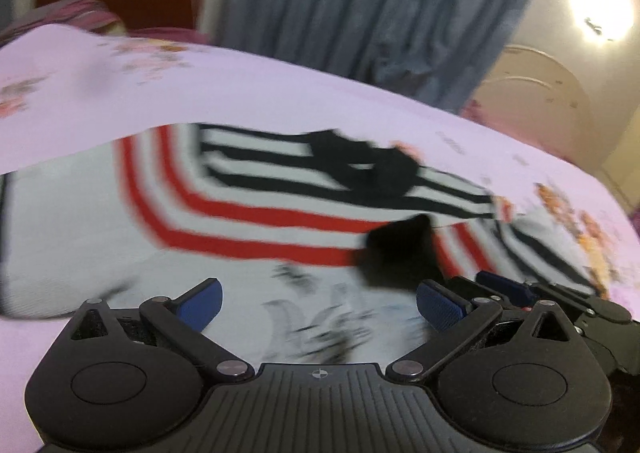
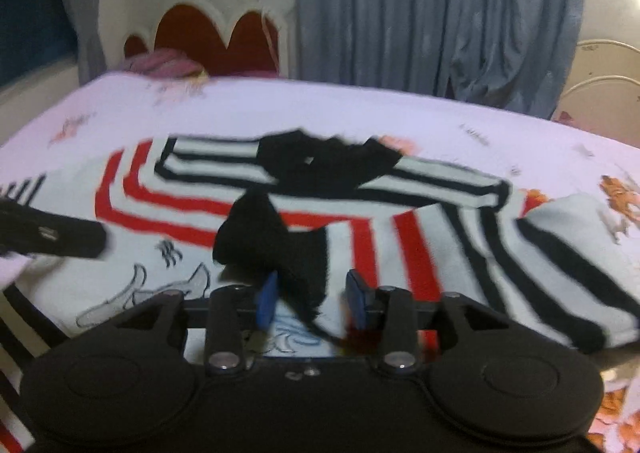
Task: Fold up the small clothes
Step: 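Lift the sleeve with the right tool and fold it across the sweater body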
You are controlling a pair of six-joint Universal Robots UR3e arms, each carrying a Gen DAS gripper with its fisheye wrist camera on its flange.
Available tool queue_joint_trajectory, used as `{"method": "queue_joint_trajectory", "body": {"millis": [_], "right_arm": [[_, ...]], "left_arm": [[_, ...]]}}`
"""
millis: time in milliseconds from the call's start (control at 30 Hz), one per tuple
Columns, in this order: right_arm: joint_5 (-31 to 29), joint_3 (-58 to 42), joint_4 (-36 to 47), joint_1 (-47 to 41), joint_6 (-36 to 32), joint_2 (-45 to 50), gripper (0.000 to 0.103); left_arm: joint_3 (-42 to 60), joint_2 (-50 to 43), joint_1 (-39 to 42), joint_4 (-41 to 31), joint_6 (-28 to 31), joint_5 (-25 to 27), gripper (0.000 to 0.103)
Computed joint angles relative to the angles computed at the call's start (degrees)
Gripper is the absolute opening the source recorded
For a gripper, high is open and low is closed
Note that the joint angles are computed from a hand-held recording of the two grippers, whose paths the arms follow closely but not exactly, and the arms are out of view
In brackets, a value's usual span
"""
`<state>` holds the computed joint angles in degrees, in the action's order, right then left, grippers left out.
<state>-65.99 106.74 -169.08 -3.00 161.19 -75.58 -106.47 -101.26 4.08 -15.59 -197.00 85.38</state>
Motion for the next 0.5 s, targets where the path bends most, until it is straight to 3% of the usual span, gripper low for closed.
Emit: {"method": "queue_joint_trajectory", "body": {"millis": [133, 233, 267, 333, 400, 433, 500], "right_arm": [[-0.1, 3.9, -3.4, -4.3, 2.2, -4.5, 0.021], [0.7, 6.3, -4.6, -9.4, 4.2, -8.0, 0.021], [0.5, 6.6, -5.1, -10.9, 5.1, -8.5, 0.021], [-0.2, 6.7, -6.2, -13.3, 7.3, -8.6, 0.022], [-1.4, 6.7, -5.9, -16.0, 9.2, -9.0, 0.023], [-1.9, 6.3, -5.4, -17.0, 9.9, -8.8, 0.023], [-2.0, 5.6, -3.9, -18.8, 11.3, -8.3, 0.023]], "left_arm": [[8.6, -8.2, -1.6, -1.2, -1.8, -4.6, 0.102], [19.5, -14.6, -5.0, -10.5, 0.4, -0.6, 0.063], [21.7, -16.2, -4.9, -12.4, 0.0, -1.8, 0.056], [24.7, -18.4, -5.6, -14.5, -0.5, -1.1, 0.051], [26.1, -20.2, -6.8, -13.5, 0.5, 1.2, 0.027], [26.2, -20.4, -6.8, -13.0, 1.1, 1.3, 0.005], [23.9, -18.7, -5.9, -9.6, 1.1, 1.0, 0.006]]}}
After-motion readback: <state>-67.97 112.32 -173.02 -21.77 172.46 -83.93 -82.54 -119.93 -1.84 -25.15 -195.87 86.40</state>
